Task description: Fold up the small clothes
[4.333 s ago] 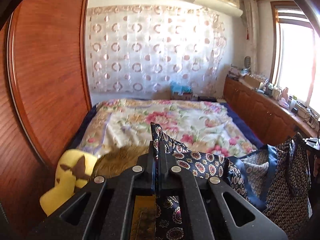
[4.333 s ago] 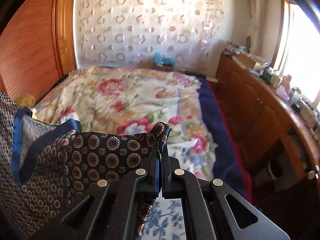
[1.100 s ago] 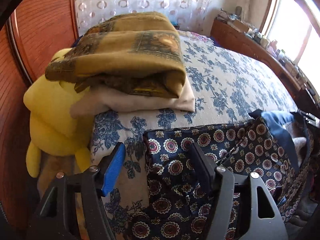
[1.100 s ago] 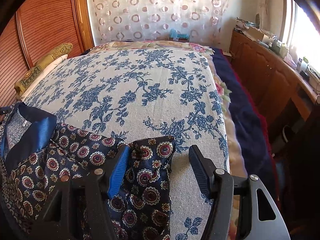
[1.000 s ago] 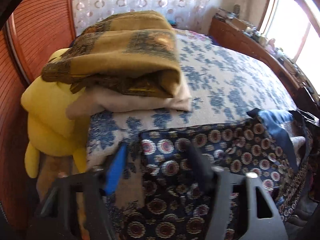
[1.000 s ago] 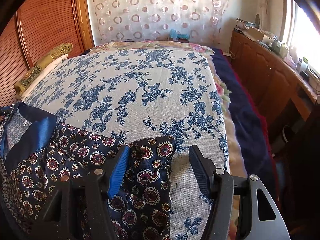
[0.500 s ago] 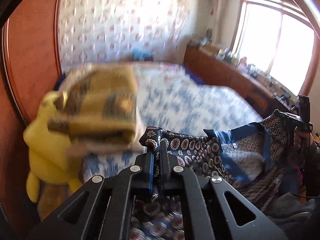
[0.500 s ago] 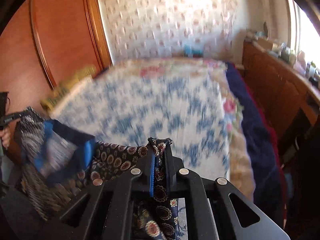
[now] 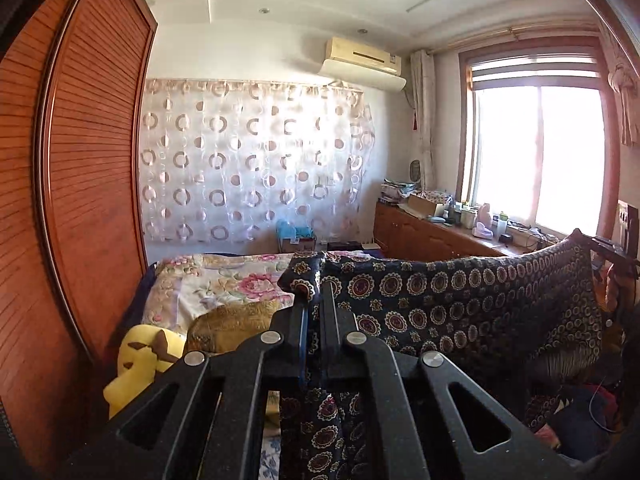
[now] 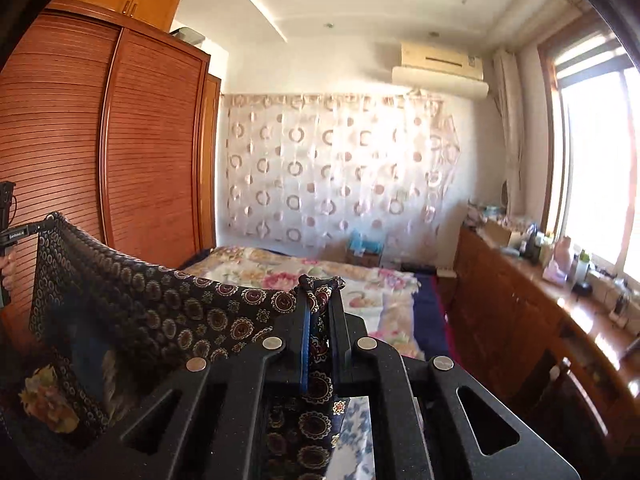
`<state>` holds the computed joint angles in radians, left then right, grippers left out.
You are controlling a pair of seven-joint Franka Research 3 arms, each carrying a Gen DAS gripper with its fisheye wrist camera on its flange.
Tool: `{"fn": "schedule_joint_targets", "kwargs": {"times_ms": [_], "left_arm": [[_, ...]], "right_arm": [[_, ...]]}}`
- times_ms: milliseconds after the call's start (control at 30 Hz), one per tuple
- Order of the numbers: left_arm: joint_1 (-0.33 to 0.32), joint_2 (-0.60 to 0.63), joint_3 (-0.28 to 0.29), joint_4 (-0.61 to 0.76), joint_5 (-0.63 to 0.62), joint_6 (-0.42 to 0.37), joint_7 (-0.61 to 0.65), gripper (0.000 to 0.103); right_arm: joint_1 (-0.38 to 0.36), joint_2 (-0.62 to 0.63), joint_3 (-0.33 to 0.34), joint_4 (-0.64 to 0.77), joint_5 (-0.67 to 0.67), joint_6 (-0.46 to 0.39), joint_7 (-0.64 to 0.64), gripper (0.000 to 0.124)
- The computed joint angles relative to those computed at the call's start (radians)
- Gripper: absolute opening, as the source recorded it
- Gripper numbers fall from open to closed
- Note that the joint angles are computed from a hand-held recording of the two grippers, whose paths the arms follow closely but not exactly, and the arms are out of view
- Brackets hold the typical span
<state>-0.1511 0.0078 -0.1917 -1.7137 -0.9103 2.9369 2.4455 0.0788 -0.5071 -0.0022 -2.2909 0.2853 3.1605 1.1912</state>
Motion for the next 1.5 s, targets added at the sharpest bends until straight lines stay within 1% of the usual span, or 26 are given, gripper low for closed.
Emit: {"fn": "schedule_joint_targets", "kwargs": {"times_ms": [67, 167, 200, 267, 333, 400, 433, 467, 500, 533, 567, 600, 633, 667, 733, 800, 867, 933, 1033, 1067, 1133, 1200, 1300, 1367, 1433, 1500], "left_arm": [[-0.002, 0.052, -0.001, 0.038, 0.136, 0.016, -0.107, 0.005], [0.001, 0.137, -0.003, 0.104, 0.32, 0.01, -0.271, 0.005], [-0.017, 0.175, 0.016, 0.133, 0.419, 0.014, -0.357, 0.005], [-0.053, 0.239, 0.062, 0.186, 0.569, 0.007, -0.499, 0.005], [-0.077, 0.332, 0.091, 0.285, 0.672, -0.022, -0.583, 0.005], [-0.104, 0.447, 0.125, 0.415, 0.76, -0.039, -0.665, 0.006], [-0.117, 0.493, 0.143, 0.472, 0.798, -0.056, -0.703, 0.006], [-0.123, 0.541, 0.155, 0.534, 0.828, -0.089, -0.734, 0.008], [-0.107, 0.588, 0.132, 0.6, 0.832, -0.138, -0.729, 0.015], [-0.091, 0.614, 0.107, 0.633, 0.831, -0.168, -0.728, 0.021], [-0.093, 0.622, 0.113, 0.635, 0.847, -0.175, -0.763, 0.036], [-0.088, 0.615, 0.107, 0.619, 0.859, -0.176, -0.782, 0.044], [-0.07, 0.602, 0.08, 0.591, 0.858, -0.172, -0.774, 0.044], [-0.058, 0.584, 0.062, 0.558, 0.865, -0.169, -0.774, 0.046], [-0.05, 0.542, 0.052, 0.483, 0.9, -0.171, -0.8, 0.052], [-0.019, 0.502, 0.008, 0.413, 0.912, -0.175, -0.788, 0.067], [0.017, 0.45, -0.039, 0.325, 0.913, -0.154, -0.771, 0.072], [0.057, 0.408, -0.092, 0.252, 0.879, -0.131, -0.733, 0.072], [0.111, 0.343, -0.164, 0.137, 0.79, -0.095, -0.666, 0.072], [0.121, 0.327, -0.18, 0.107, 0.763, -0.088, -0.642, 0.072], [0.119, 0.308, -0.193, 0.068, 0.729, -0.093, -0.608, 0.072], [0.112, 0.291, -0.199, 0.03, 0.702, -0.117, -0.577, 0.072], [0.06, 0.267, -0.157, -0.025, 0.739, -0.114, -0.597, 0.072], [0.039, 0.261, -0.143, -0.049, 0.759, -0.11, -0.609, 0.072], [0.031, 0.267, -0.136, -0.055, 0.769, -0.123, -0.611, 0.072], [0.018, 0.273, -0.125, -0.06, 0.793, -0.139, -0.621, 0.072]], "right_arm": [[-0.025, 0.029, 0.015, 0.031, -0.013, -0.011, 0.005, 0.007], [-0.109, 0.105, 0.073, 0.091, -0.055, -0.032, 0.047, 0.007], [-0.127, 0.142, 0.082, 0.124, -0.071, -0.043, 0.061, 0.007], [-0.204, 0.21, 0.144, 0.188, -0.145, -0.074, 0.12, 0.007], [-0.316, 0.301, 0.237, 0.291, -0.292, -0.134, 0.25, 0.007], [-0.411, 0.415, 0.322, 0.423, -0.522, -0.198, 0.44, 0.007], [-0.431, 0.482, 0.343, 0.496, -0.658, -0.237, 0.556, 0.008], [-0.419, 0.547, 0.34, 0.567, -0.754, -0.282, 0.638, 0.01], [-0.394, 0.617, 0.333, 0.645, -0.782, -0.337, 0.665, 0.017], [-0.37, 0.67, 0.324, 0.707, -0.78, -0.394, 0.67, 0.024], [-0.331, 0.718, 0.302, 0.775, -0.825, -0.463, 0.717, 0.037], [-0.293, 0.75, 0.273, 0.82, -0.87, -0.511, 0.769, 0.043], [-0.274, 0.771, 0.261, 0.849, -0.866, -0.534, 0.776, 0.045], [-0.269, 0.78, 0.258, 0.857, -0.834, -0.534, 0.76, 0.045], [-0.263, 0.764, 0.248, 0.821, -0.782, -0.502, 0.749, 0.046], [-0.274, 0.735, 0.239, 0.772, -0.717, -0.465, 0.702, 0.055], [-0.296, 0.696, 0.236, 0.709, -0.625, -0.432, 0.617, 0.06], [-0.297, 0.636, 0.228, 0.622, -0.555, -0.402, 0.567, 0.062], [-0.324, 0.549, 0.211, 0.508, -0.336, -0.395, 0.381, 0.062], [-0.322, 0.52, 0.196, 0.471, -0.292, -0.398, 0.346, 0.062], [-0.305, 0.476, 0.165, 0.421, -0.235, -0.407, 0.31, 0.062], [-0.289, 0.463, 0.133, 0.395, -0.23, -0.412, 0.321, 0.062], [-0.264, 0.437, 0.091, 0.358, -0.25, -0.432, 0.35, 0.062], [-0.244, 0.445, 0.065, 0.369, -0.252, -0.458, 0.37, 0.062], [-0.221, 0.459, 0.035, 0.387, -0.225, -0.484, 0.359, 0.062], [-0.198, 0.475, 0.012, 0.416, -0.242, -0.52, 0.365, 0.062]]}}
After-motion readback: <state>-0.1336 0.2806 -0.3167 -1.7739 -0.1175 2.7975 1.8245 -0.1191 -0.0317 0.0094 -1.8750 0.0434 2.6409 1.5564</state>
